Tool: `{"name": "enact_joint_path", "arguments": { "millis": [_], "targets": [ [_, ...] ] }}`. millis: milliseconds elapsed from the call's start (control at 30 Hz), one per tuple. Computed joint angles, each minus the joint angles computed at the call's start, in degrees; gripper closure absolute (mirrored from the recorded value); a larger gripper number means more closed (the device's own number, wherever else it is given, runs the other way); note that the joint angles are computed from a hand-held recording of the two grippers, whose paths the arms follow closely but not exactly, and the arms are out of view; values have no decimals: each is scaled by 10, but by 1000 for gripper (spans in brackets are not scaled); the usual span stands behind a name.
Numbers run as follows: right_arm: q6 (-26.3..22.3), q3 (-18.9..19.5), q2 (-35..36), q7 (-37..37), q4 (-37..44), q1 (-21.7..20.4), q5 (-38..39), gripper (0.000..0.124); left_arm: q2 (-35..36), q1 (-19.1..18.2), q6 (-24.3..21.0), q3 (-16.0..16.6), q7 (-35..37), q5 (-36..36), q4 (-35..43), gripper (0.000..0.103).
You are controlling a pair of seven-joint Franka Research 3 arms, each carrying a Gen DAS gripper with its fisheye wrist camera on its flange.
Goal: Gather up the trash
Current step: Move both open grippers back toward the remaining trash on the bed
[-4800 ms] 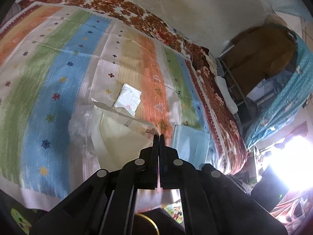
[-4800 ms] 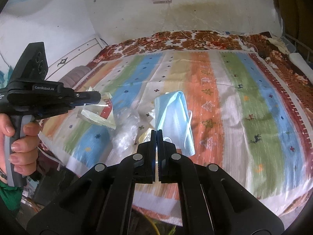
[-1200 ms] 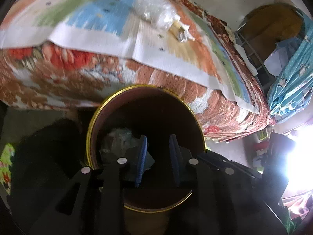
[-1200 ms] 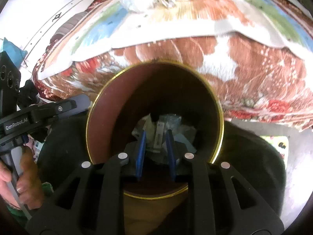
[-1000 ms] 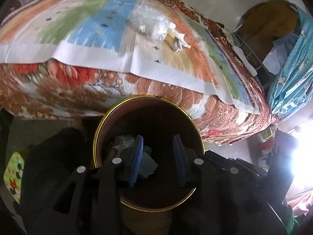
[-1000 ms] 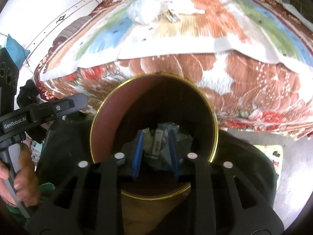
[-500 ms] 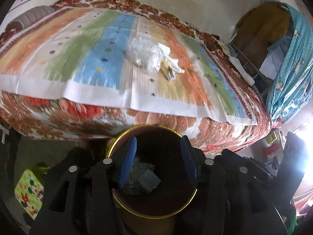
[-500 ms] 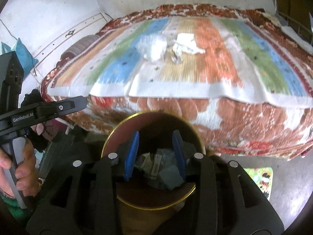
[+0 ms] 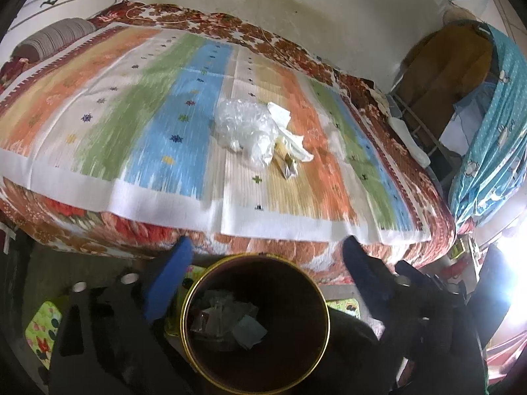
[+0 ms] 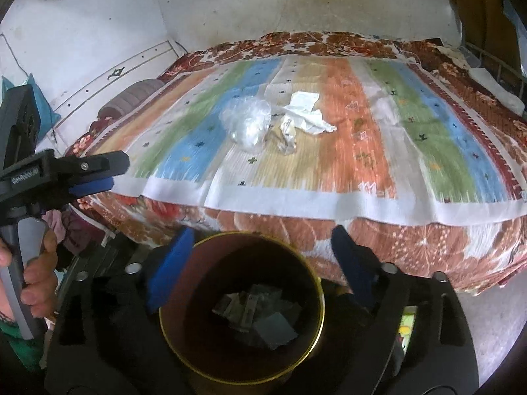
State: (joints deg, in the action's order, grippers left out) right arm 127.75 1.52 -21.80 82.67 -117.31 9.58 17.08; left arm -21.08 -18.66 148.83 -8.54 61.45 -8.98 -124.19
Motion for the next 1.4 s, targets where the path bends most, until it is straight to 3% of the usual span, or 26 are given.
{"name": "enact_joint_path", "arguments": {
  "millis": [133,700,867,1167,1400],
  "targets": [
    [12,-2,22,-3,16,-2,-4,30,26,12,-7,-6,-15,16,26,6],
    [40,-3,127,-10,85,3,-2,30,153,51,-34,-16,2,17,146,6],
    [40,-1,161,-7,113,6,-4,30,195,60,-65,-21,46,9,195,6],
    [44,0,219,-13,159,11,-12,32,252,76,-90,-31,32,58,259,6],
    [36,-2,267,-21,203,10,-3,39,294,88,-90,-33,19,55,304,6]
  ]
}}
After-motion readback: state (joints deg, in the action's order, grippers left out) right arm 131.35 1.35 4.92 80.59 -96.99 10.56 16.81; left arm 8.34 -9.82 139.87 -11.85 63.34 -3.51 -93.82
